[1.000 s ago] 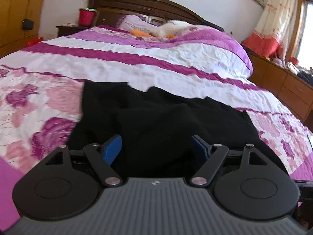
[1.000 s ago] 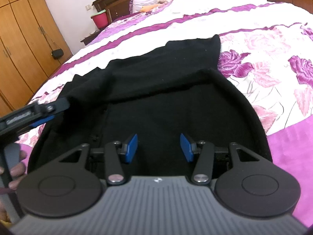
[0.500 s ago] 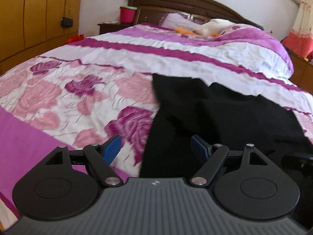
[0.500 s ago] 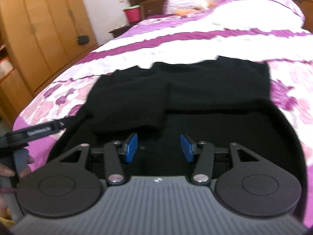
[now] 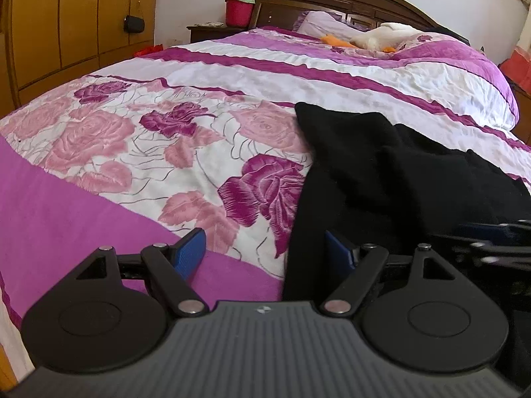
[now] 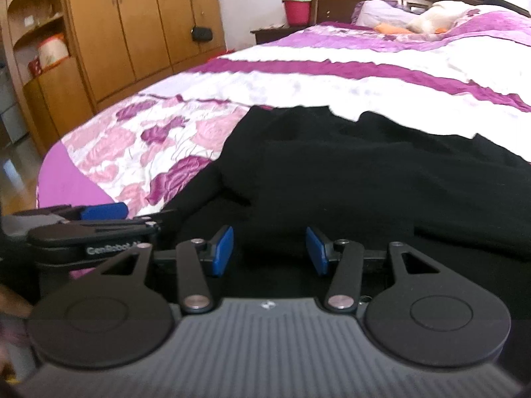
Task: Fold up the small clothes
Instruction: 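Grasp the cardigan's side edge with the right tool and fold it inward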
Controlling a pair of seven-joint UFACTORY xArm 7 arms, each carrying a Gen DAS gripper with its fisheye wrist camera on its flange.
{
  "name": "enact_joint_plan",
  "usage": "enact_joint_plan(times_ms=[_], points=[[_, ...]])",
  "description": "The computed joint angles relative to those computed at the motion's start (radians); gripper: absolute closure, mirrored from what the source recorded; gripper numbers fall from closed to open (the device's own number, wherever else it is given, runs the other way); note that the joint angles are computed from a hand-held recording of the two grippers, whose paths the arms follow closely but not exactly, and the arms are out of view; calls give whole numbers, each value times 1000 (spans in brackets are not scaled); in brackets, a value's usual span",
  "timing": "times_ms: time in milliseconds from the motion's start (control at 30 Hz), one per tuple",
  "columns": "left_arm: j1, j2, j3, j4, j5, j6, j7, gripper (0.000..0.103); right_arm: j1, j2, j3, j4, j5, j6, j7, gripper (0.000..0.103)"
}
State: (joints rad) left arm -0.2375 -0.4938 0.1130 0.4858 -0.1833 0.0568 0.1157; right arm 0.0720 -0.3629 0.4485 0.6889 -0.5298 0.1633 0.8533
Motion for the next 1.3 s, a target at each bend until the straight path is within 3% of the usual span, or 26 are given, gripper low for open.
enact_joint_plan(times_ms=[200, 367, 500, 567, 667, 900, 1067, 1300], points=[[-24, 5, 24, -5, -10, -13, 14, 21, -68, 53, 67, 33, -138, 29, 74, 52], [-14, 7, 13, -9, -5, -20, 15, 21, -55, 62, 63, 50, -256, 71, 155, 55], [17, 10, -20, -12, 17, -25, -1, 21, -45, 41, 49, 56, -339, 117, 239, 88], [24, 10, -26, -11, 25, -24, -7, 21, -36, 11, 17, 34, -362, 73, 277, 90], [24, 9, -26, -10, 30, -21, -14, 21, -85, -75, 22, -1, -401, 11, 341, 91], [34, 10, -38, -7, 43, -19, -29, 21, -114, -272, -68, -116, -259, -51, 315, 91], [47, 11, -54, -3, 57, -18, -42, 21, -169, -400, -92, -206, -176, -13, 310, 91], [60, 9, -76, -4, 75, -26, -63, 21, -101, -407, -223, -310, -14, 37, 200, 88]])
